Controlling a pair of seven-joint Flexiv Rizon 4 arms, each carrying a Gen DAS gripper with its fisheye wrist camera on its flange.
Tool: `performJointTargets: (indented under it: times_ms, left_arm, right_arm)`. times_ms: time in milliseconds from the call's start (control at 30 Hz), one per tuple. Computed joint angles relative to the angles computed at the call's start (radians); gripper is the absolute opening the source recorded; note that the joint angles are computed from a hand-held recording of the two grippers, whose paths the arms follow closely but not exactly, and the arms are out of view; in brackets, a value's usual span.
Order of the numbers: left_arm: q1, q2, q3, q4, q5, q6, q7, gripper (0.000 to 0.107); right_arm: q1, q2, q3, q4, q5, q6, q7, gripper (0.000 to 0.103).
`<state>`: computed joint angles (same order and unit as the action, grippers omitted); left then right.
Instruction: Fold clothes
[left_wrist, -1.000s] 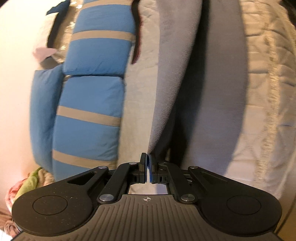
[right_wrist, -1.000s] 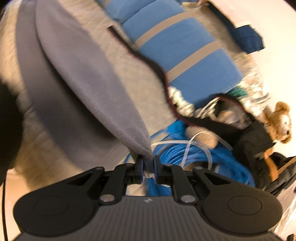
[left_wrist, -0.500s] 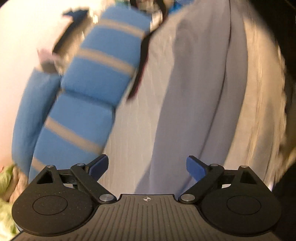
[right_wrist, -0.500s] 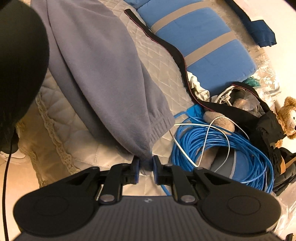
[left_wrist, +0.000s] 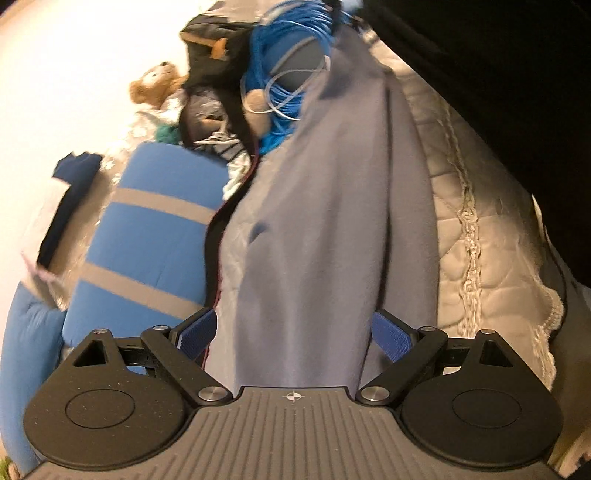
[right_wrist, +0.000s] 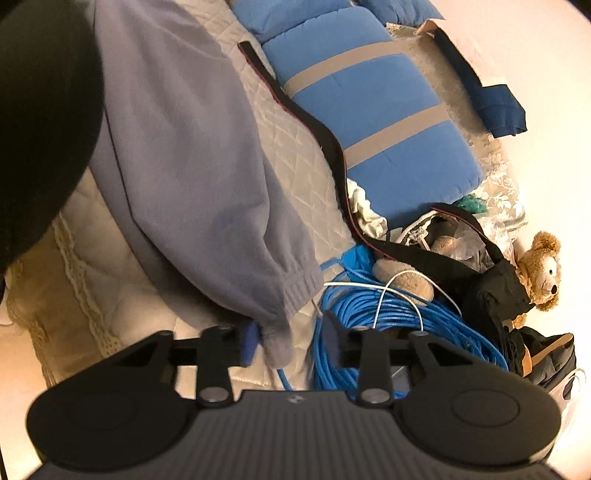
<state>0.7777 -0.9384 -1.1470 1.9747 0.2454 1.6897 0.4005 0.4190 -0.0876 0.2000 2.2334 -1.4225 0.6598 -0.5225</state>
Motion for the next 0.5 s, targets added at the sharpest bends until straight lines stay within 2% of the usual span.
performJointTargets:
  times_ms: [67, 100, 133, 200, 267, 367, 500]
  left_arm:
    - [-0.033, 0.0, 0.035, -0.012, 0.018, 0.028, 0.015, 0.092]
    - [-0.049, 0.002, 0.054, -0.018, 0.027, 0.044, 0.019, 0.092]
    - [-0.067, 0.005, 0.075, -0.024, 0.033, 0.062, 0.016, 0.091]
    - [-0.087, 0.014, 0.103, -0.033, 0.039, 0.074, 0.001, 0.074]
    - [-0.103, 0.065, 0.126, -0.035, -0.016, 0.041, -0.07, 0.003]
    - [-0.128, 0.124, 0.151, -0.056, -0.098, -0.005, -0.173, 0.004]
    - [-0.145, 0.128, 0.154, -0.109, -0.108, 0.01, -0.189, 0.004]
  right_arm:
    - [-0.008, 0.01, -0.003, 0.0, -0.001, 0.023, 0.007, 0.032]
    - [-0.013, 0.016, -0.005, 0.0, -0.002, 0.035, 0.012, 0.024]
    - [-0.018, 0.02, -0.006, 0.0, -0.006, 0.046, 0.017, 0.021]
    - [-0.027, 0.026, -0.009, -0.001, -0.022, 0.061, 0.028, 0.02]
    - [-0.037, 0.03, -0.013, -0.003, -0.037, 0.074, 0.04, 0.02]
    - [-0.048, 0.031, -0.016, -0.008, -0.052, 0.082, 0.048, 0.02]
    - [-0.065, 0.02, -0.027, -0.019, -0.091, 0.098, 0.048, 0.02]
